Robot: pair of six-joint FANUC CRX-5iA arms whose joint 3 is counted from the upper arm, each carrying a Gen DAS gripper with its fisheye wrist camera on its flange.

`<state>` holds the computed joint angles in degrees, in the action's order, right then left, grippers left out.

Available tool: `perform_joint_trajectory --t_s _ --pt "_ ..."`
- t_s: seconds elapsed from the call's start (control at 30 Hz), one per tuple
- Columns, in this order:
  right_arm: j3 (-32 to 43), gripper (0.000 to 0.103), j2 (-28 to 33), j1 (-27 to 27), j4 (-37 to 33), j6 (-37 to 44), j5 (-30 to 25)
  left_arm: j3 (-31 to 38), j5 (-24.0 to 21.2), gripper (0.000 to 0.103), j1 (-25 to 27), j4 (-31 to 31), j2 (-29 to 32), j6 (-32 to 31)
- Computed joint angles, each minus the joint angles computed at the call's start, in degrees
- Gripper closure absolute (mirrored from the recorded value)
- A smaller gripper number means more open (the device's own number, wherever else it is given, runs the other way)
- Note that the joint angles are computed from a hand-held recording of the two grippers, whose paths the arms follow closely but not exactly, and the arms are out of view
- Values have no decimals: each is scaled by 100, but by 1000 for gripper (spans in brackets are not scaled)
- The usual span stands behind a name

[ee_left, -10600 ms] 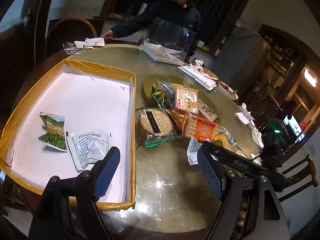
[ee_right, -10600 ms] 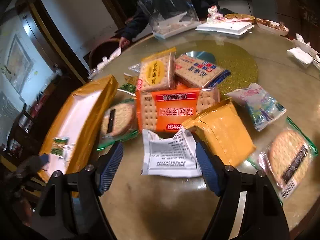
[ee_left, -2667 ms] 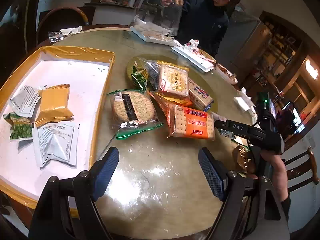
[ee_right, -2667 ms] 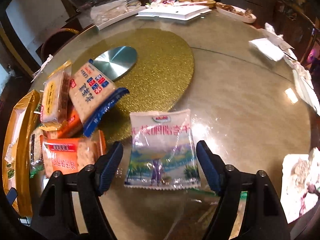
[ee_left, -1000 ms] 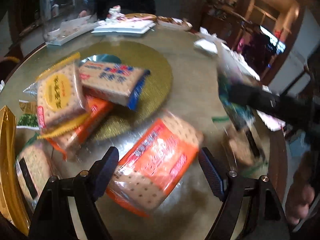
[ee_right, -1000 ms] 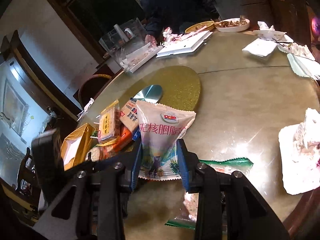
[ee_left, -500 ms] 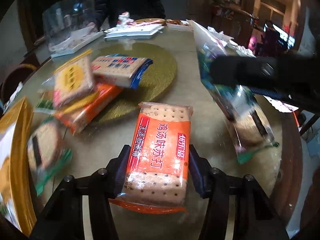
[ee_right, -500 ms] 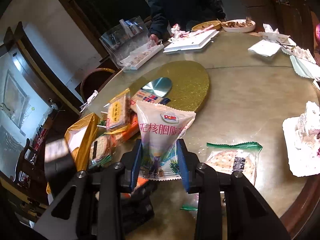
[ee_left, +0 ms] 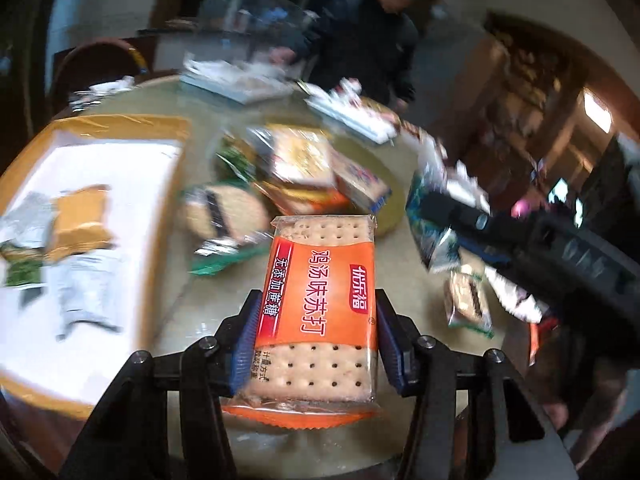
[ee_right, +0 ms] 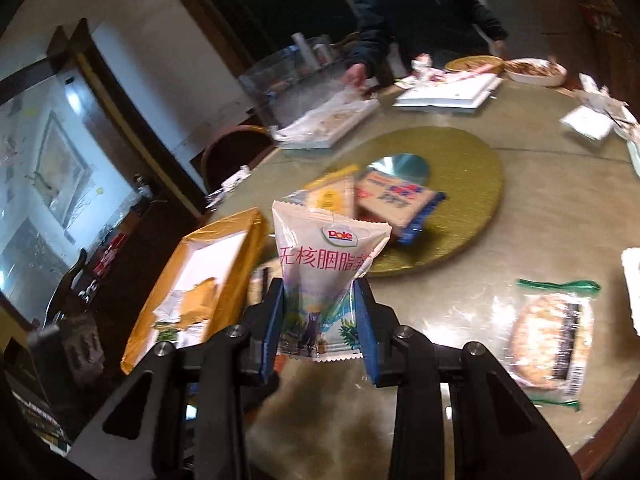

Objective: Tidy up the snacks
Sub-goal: 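Carry both packs into the white tray and open both tools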

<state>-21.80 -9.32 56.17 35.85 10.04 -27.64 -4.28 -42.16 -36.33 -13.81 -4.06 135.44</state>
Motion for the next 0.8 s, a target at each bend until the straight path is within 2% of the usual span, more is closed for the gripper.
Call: perform_joint_trajectory --t_s 0.07,0.17,0.33,0.5,0.57,0.7,0.8 --pt "153 67 130 87 -20 162 59 -72 -141 50 -32 -386 -279 447" --pt "436 67 345 219 -276 462 68 -227 -360 50 61 -622 -659 828" --pt "1059 67 818 433 -896 1273 54 -161 -1107 50 -97 -1442 -958 1511" --pt "1753 67 1256 651 -1573 2113 -128 -529 -1339 50 178 -1446 -1469 1450" --pt "2096 67 1484 752 -1698 2382 -411 -748 -1223 50 345 -1353 -1701 1299" --pt "2634 67 1861 806 -2025 2864 -745 -1283 -848 50 1106 -645 -2184 765" --pt "3052 67 2170 772 -2315 3219 -938 -1294 -937 50 1381 -552 -2136 578"
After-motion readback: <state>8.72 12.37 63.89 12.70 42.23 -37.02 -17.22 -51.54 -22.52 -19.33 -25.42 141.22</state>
